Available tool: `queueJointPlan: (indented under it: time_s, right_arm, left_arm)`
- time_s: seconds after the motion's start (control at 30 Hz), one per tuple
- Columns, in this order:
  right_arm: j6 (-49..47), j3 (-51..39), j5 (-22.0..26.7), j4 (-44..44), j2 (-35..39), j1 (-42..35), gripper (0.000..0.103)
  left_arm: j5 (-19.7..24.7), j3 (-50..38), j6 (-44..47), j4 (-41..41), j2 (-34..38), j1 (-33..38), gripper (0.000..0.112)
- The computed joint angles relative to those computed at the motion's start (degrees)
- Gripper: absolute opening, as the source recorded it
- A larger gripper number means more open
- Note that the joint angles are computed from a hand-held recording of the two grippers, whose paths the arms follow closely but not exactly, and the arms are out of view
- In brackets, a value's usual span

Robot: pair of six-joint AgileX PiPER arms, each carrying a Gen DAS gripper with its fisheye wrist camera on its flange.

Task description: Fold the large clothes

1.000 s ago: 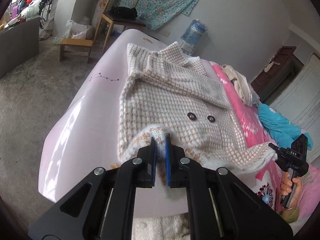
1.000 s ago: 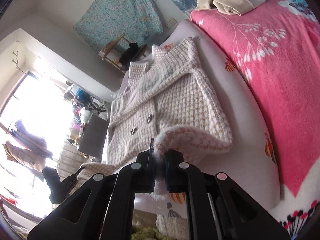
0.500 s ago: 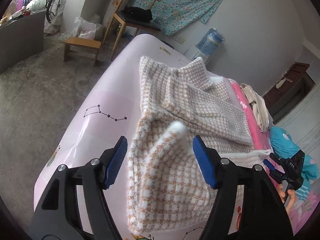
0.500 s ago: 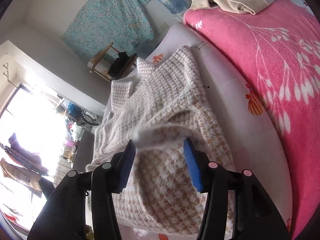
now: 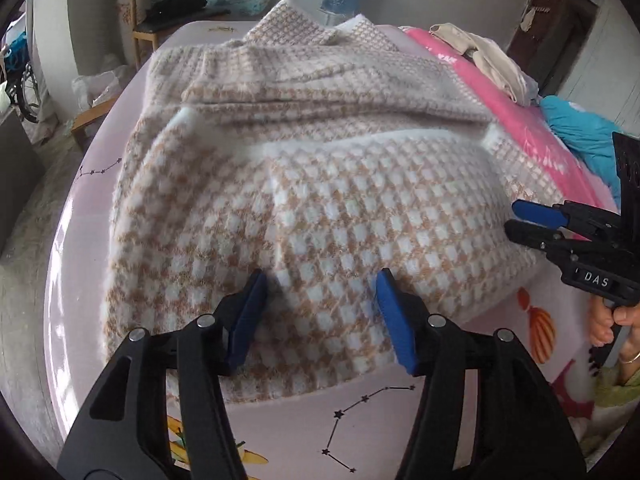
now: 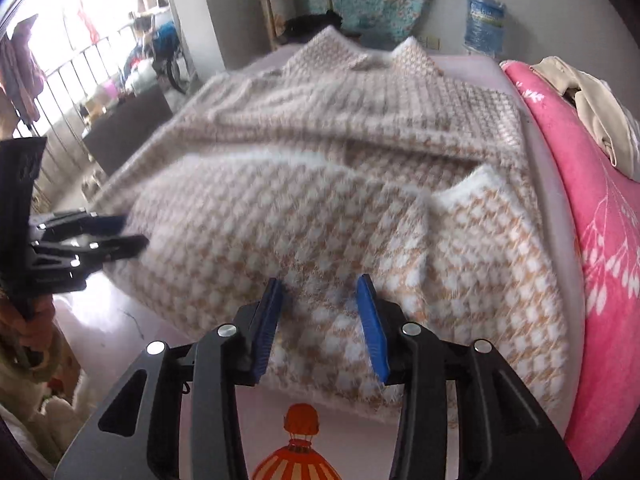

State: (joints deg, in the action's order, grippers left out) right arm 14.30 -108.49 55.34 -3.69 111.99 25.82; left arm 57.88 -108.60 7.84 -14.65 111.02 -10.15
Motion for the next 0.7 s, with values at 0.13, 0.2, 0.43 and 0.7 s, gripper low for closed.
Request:
queueJointPlan:
  time_s: [0.13,0.2,0.43,0.7]
  right_arm:
    - [1.62,2.16,0.57,-1.84,-2.69,0.37,0.039]
    - [2.60,5.97,-0.25,-1.91,-6.38,0.19,0.039]
    - [8.89,29.25,-7.34,6.80,-24.49,-8.54,0.056]
    - [9.32,41.20,-18.59,21.45,-26.83,-17.63,0.056]
  left_arm:
    - [0.38,2.01,-0.76,1.72,-2.94,0.30,0.055]
    - [-1.19,7.47,2.47,-2.57,-7.87,2.89,0.054]
    - [2.42,24.05,7.95,-20.05,-16.75,15.01,0.059]
    - [-3.73,29.29,7.41,-36.14,-13.72,21.89,0.057]
